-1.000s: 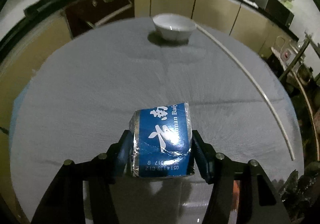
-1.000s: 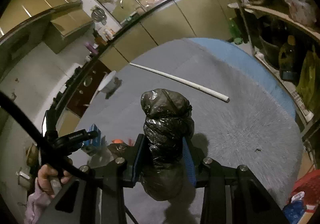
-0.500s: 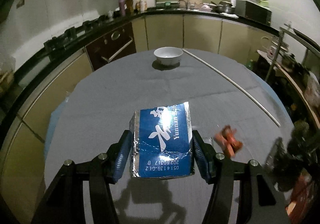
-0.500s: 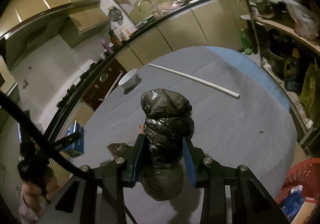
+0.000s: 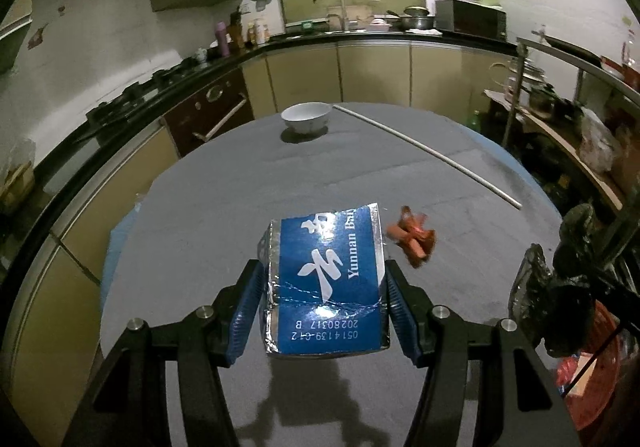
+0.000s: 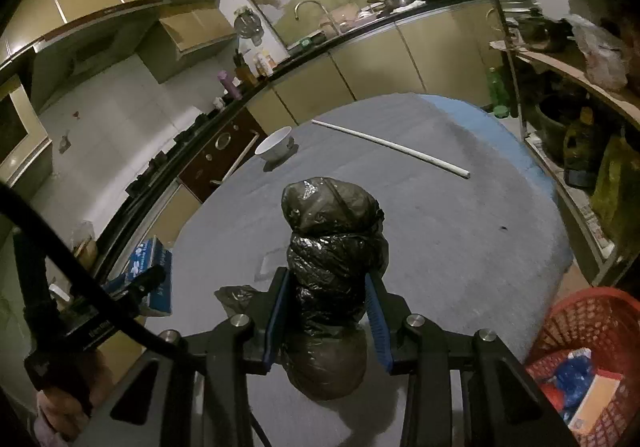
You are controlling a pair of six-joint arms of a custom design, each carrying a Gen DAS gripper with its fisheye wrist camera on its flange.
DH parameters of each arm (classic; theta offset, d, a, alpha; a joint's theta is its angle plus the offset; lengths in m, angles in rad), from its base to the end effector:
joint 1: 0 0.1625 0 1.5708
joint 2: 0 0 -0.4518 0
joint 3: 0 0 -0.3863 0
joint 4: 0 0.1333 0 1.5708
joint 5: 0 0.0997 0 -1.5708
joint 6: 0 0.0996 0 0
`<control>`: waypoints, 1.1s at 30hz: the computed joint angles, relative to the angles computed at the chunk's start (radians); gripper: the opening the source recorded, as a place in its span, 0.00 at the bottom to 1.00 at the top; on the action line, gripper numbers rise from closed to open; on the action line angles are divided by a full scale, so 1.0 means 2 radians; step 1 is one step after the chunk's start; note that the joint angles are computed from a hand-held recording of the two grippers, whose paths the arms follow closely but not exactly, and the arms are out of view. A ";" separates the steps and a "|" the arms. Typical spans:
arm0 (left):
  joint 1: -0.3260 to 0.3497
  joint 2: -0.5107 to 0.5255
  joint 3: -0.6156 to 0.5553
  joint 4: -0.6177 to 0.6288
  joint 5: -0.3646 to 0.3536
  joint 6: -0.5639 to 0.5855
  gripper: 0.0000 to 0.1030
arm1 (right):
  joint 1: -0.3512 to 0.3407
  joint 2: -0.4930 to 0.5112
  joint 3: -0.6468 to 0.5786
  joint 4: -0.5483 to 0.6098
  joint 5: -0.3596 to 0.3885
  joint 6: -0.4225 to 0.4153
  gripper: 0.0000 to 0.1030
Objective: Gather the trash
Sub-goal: 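Lift the blue box and black bag and carry them toward the red basket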
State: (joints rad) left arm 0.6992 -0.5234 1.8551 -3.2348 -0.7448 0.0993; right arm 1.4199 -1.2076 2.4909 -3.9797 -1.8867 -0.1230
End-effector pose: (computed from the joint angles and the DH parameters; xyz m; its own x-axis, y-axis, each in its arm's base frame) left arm -0.3256 -0.5436 -0.0183 -0.5450 0.4229 -0.7239 0.7814 0.5693 -0.2557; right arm 0.0413 -0.4093 0.2636 -0.8987 0.3647 0.2435 -0.0459 0.4741 -0.8793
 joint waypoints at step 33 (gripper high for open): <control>-0.050 0.016 0.020 0.009 -0.031 0.008 0.61 | -0.042 -0.037 0.074 -0.063 0.040 0.017 0.39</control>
